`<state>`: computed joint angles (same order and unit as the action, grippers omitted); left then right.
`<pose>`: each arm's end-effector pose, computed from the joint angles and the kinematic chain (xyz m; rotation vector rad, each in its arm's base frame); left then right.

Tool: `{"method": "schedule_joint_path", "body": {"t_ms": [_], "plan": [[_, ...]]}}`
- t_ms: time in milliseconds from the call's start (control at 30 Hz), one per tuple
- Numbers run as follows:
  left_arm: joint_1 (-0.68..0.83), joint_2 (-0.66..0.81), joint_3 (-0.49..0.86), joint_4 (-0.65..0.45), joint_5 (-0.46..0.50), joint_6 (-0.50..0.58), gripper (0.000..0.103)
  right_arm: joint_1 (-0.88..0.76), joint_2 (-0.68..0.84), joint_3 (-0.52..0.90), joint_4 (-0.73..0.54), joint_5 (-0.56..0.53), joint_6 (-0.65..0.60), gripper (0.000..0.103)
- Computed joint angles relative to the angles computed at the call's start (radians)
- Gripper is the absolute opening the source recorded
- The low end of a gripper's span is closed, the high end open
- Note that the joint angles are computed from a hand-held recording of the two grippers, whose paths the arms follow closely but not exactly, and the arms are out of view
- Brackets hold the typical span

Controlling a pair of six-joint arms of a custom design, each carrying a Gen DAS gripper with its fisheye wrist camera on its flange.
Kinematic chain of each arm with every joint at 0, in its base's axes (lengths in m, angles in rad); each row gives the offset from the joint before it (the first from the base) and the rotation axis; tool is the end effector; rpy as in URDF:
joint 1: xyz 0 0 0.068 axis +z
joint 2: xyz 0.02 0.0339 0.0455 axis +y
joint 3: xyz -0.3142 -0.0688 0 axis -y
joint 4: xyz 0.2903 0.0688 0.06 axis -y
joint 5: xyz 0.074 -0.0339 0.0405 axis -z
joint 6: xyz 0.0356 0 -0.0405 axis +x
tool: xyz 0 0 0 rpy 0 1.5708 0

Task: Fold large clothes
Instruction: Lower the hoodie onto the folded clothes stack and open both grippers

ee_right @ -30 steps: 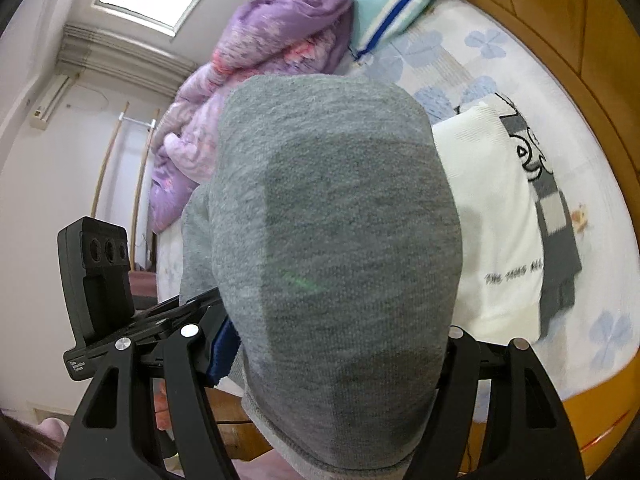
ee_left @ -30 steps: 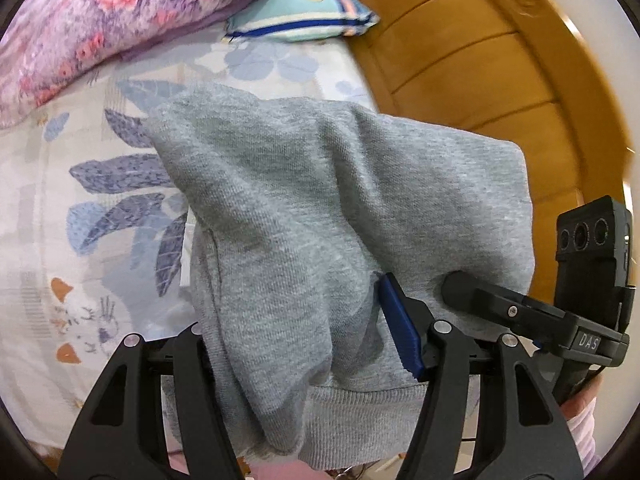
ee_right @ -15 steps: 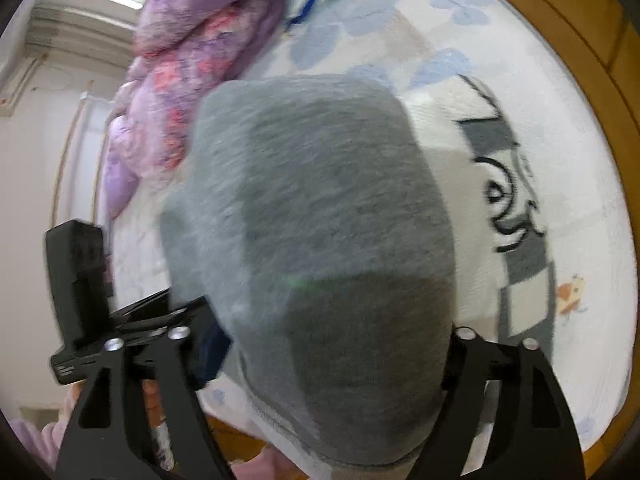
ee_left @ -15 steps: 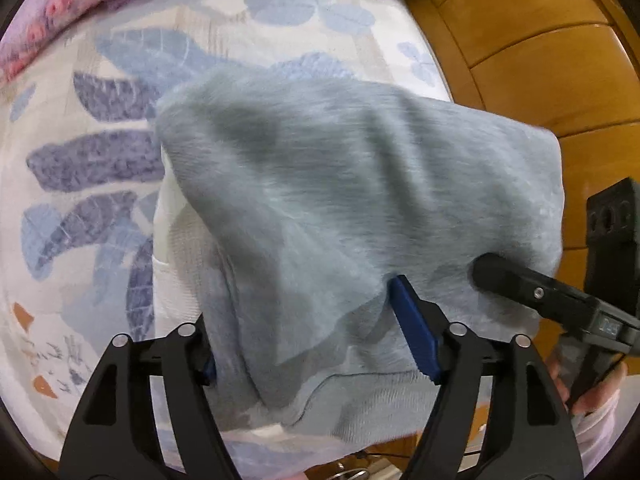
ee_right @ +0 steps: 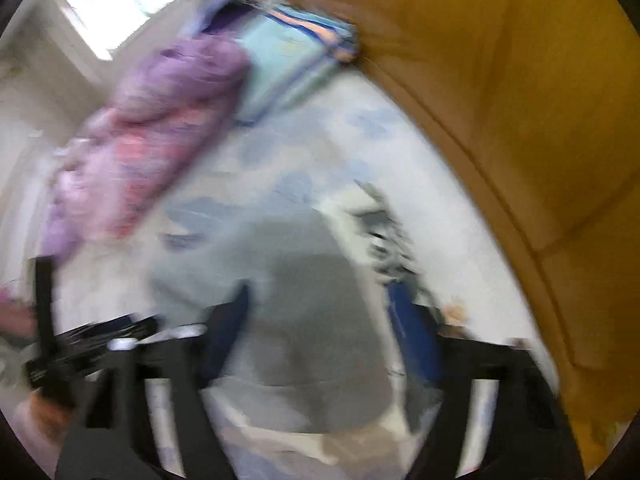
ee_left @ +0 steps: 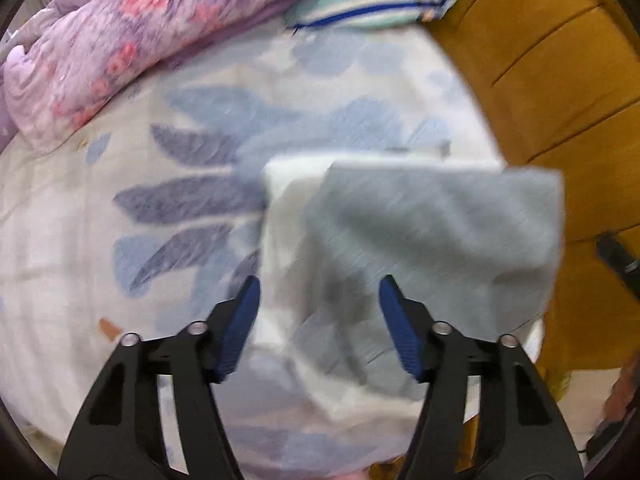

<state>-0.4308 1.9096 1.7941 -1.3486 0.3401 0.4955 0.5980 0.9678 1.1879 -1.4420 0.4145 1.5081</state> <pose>0.3868 -0.1908 0.3290 1.3570 2.6562 -0.5067 0.1308 0.0717 0.3941 1.2341 2.3022 0.1281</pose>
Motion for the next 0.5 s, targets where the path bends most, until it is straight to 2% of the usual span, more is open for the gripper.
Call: {"method": "schedule_joint_path", "body": {"t_ms": [33, 67, 133, 233, 300, 367, 433, 500], "plan": [[-0.016, 0.007, 0.007, 0.011, 0.024, -0.019, 0.056, -0.068, -0.004, -0.039, 0.069, -0.051, -0.086, 0.019], [-0.036, 0.012, 0.006, 0.029, 0.008, -0.038, 0.053, -0.121, -0.006, -0.071, 0.12, -0.085, -0.14, 0.014], [-0.087, 0.054, 0.004, 0.101, -0.029, -0.113, 0.052, -0.268, 0.018, -0.156, 0.255, -0.161, -0.265, 0.014], [-0.127, 0.168, 0.033, 0.164, -0.036, -0.196, 0.052, -0.42, 0.042, -0.266, 0.415, -0.184, -0.361, 0.011], [-0.138, 0.223, 0.037, 0.21, -0.025, -0.235, 0.054, -0.508, -0.014, -0.368, 0.577, -0.212, -0.368, 0.006], [-0.137, 0.257, 0.046, 0.247, -0.02, -0.266, 0.056, -0.532, -0.04, -0.427, 0.686, -0.219, -0.363, 0.002], [-0.131, 0.268, 0.054, 0.248, -0.009, -0.256, 0.056, -0.51, -0.044, -0.439, 0.714, -0.176, -0.347, 0.001], [-0.117, 0.264, 0.082, 0.194, -0.005, -0.238, 0.056, -0.455, -0.059, -0.405, 0.651, -0.146, -0.277, 0.002]]}}
